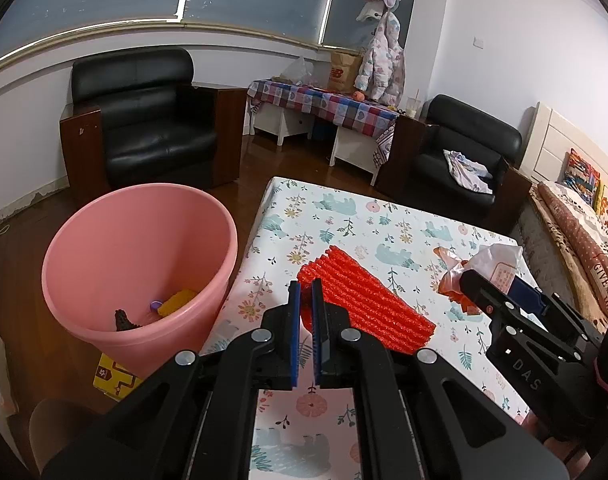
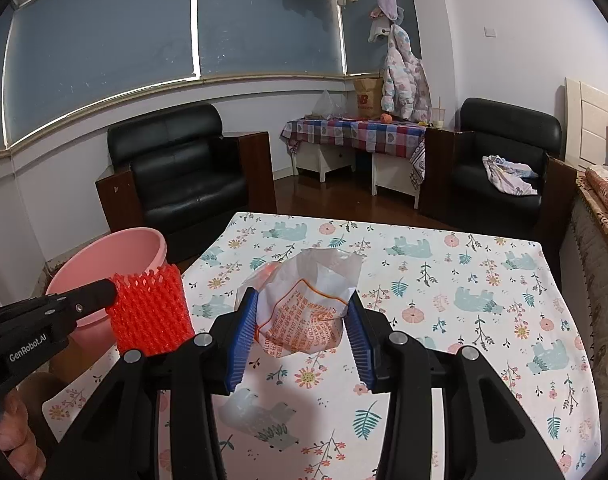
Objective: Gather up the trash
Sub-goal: 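Lift the red mesh foam and orange-white bag up off the table, then carry the red mesh foam and orange-white bag over the pink bucket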
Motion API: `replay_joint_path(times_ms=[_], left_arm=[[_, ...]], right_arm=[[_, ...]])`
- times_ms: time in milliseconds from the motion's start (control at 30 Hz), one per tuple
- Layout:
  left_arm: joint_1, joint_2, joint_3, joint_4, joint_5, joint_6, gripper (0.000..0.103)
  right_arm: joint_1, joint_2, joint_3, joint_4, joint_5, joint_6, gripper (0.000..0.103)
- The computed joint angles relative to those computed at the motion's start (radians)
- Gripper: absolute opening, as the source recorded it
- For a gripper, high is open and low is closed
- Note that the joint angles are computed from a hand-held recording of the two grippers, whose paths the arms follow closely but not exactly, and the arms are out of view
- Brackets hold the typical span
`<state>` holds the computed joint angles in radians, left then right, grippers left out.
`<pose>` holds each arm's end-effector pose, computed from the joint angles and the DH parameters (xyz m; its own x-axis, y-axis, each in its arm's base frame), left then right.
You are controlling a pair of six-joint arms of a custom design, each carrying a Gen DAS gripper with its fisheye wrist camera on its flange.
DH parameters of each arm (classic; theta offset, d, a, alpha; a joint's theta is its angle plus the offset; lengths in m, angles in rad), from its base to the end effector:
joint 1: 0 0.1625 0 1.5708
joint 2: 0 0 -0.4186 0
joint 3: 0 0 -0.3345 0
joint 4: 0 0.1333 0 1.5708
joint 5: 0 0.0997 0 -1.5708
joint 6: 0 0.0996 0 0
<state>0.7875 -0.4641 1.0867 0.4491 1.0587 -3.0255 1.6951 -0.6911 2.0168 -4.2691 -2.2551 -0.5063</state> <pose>-0.2944 -0.5537 0.0309 -0.7062 0.5180 -0.4828 0.7061 0.5660 -0.4256 0.1317 -0.4864 0.1874 -0.7278 0.3591 0.5843 -0.4315 0.4225 -0.7971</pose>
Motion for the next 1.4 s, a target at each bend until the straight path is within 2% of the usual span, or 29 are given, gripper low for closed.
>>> replay_joint_path(times_ms=[400,1067,1400], left_arm=[[0.000,-0.007,0.002,0.002,0.001,-0.008,0.004],[0.005,-0.033,0.014,-0.016,-0.002,-0.017,0.004],[0.017,-0.055,0.015,-0.033,-0.013,-0.029,0.004]], right_arm=[[-0.004,-0.002,0.001,0.007,-0.004,-0.001,0.043],[0.002,0.002,0.002,-0.001,-0.023,-0.049,0.043],[0.022,0.027,-0.041,0.073,-0.001,-0.054,0.043]])
